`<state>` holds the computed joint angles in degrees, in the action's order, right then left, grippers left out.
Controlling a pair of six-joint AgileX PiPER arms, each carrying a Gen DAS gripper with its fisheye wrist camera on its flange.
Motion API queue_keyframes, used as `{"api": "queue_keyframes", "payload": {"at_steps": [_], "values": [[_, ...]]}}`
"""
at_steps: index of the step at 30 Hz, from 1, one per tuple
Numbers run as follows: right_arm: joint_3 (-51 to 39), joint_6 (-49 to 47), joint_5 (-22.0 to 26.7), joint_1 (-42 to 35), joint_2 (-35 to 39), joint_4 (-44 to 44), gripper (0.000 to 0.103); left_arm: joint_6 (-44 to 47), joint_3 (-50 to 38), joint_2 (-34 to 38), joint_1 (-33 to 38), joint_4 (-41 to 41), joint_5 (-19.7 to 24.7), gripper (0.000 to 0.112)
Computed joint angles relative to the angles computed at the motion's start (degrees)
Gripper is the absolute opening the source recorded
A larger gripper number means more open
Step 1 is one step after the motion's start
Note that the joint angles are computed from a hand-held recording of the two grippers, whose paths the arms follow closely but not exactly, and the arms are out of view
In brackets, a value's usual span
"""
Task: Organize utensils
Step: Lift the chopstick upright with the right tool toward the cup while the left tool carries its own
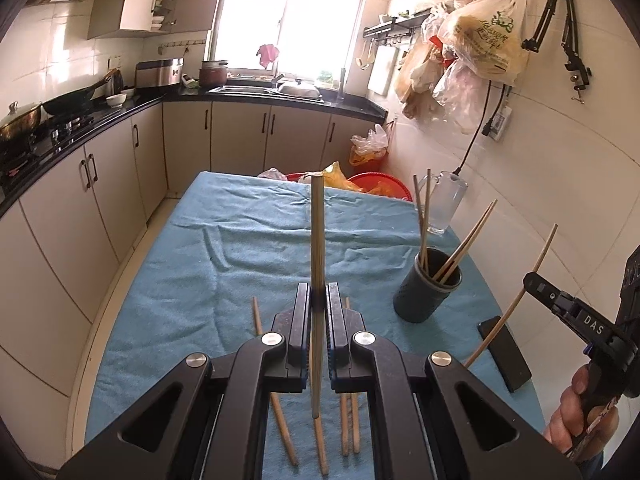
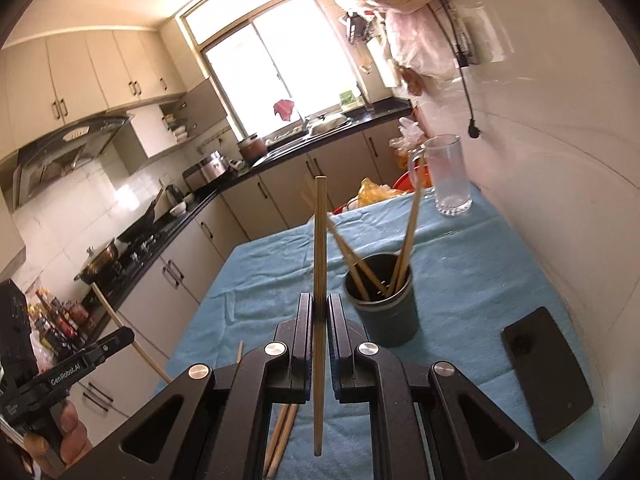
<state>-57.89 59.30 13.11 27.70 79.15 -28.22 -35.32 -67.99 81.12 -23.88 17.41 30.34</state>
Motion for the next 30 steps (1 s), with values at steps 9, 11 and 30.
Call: {"api": "queue_keyframes", "payload": {"at_steps": [9,11,30], "values": [[0.92,-5.1,-0.47,-3.79,-3.11,5.19,0.007,1.82,-6.22,2.88,-2.01,-0.97,2.26,0.006],[0.76,-7.0,-0.46,-4.57,-3.68,7.1,0.007,1.7,-8.2,3.69,-2.74,-0.47,3.0,0.006],[-7.22,-16.5,1.81,-9.12,-4.21,13.22,0.007,7.78,-32.24,15.7,-6.27,-4.29,10.35,0.006]]}}
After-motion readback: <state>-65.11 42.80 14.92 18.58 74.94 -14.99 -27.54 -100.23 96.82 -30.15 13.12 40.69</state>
